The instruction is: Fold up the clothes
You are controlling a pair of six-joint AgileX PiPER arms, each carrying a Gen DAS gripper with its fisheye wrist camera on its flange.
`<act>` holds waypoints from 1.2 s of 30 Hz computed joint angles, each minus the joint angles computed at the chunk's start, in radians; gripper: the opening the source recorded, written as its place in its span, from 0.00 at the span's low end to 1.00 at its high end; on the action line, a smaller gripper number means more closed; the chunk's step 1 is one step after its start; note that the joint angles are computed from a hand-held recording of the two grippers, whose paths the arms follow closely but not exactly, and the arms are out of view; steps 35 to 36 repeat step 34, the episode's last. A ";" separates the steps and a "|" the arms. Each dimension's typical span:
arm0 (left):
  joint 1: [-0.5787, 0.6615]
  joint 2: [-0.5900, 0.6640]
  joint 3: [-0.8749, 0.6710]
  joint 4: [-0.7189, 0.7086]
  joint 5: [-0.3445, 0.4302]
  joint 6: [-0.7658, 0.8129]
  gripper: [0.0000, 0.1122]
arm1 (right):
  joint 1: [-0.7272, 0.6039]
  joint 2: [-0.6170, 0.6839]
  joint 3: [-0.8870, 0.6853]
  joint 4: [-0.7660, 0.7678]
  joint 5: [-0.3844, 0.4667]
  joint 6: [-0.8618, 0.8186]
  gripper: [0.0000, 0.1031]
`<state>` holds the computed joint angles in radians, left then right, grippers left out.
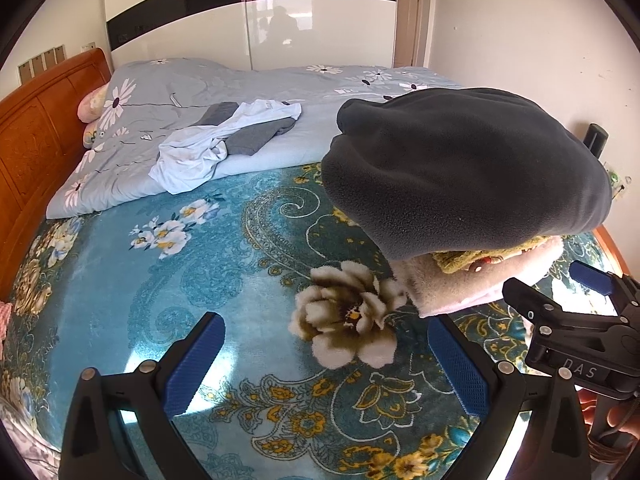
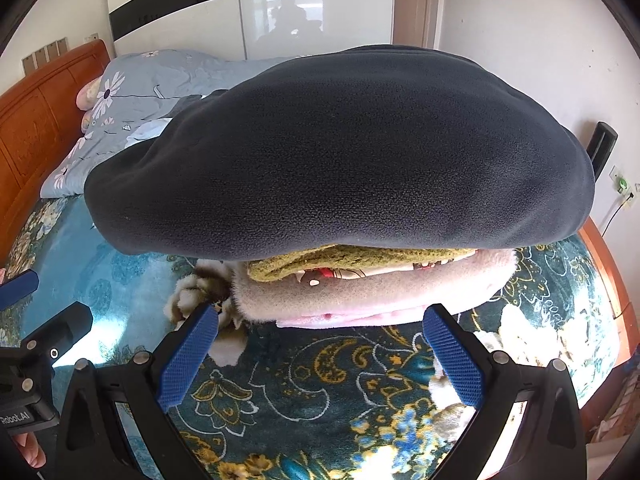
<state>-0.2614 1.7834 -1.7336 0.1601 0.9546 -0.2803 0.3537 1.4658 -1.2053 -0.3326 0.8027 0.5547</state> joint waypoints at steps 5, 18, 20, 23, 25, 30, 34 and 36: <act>0.019 0.001 -0.003 -0.045 0.001 0.023 0.92 | 0.021 0.020 -0.035 -0.011 0.037 0.002 0.99; 0.039 -0.017 0.014 -0.102 0.003 0.040 0.92 | 0.045 0.026 -0.068 -0.042 0.087 0.031 0.99; 0.041 -0.018 0.015 -0.112 0.006 0.044 0.92 | 0.050 0.026 -0.074 -0.047 0.096 0.032 0.99; 0.043 -0.019 0.014 -0.132 0.009 0.054 0.92 | 0.068 0.024 -0.081 -0.080 0.120 0.039 0.99; 0.045 -0.020 0.013 -0.147 0.009 0.062 0.92 | 0.075 0.022 -0.083 -0.108 0.135 0.052 0.99; 0.038 -0.037 0.028 -0.167 -0.008 0.083 0.92 | 0.062 0.008 -0.082 -0.129 0.154 0.070 0.99; 0.028 -0.051 0.041 -0.163 -0.030 0.086 0.92 | 0.055 0.001 -0.080 -0.133 0.157 0.074 0.99; 0.028 -0.051 0.041 -0.163 -0.030 0.086 0.92 | 0.055 0.001 -0.080 -0.133 0.157 0.074 0.99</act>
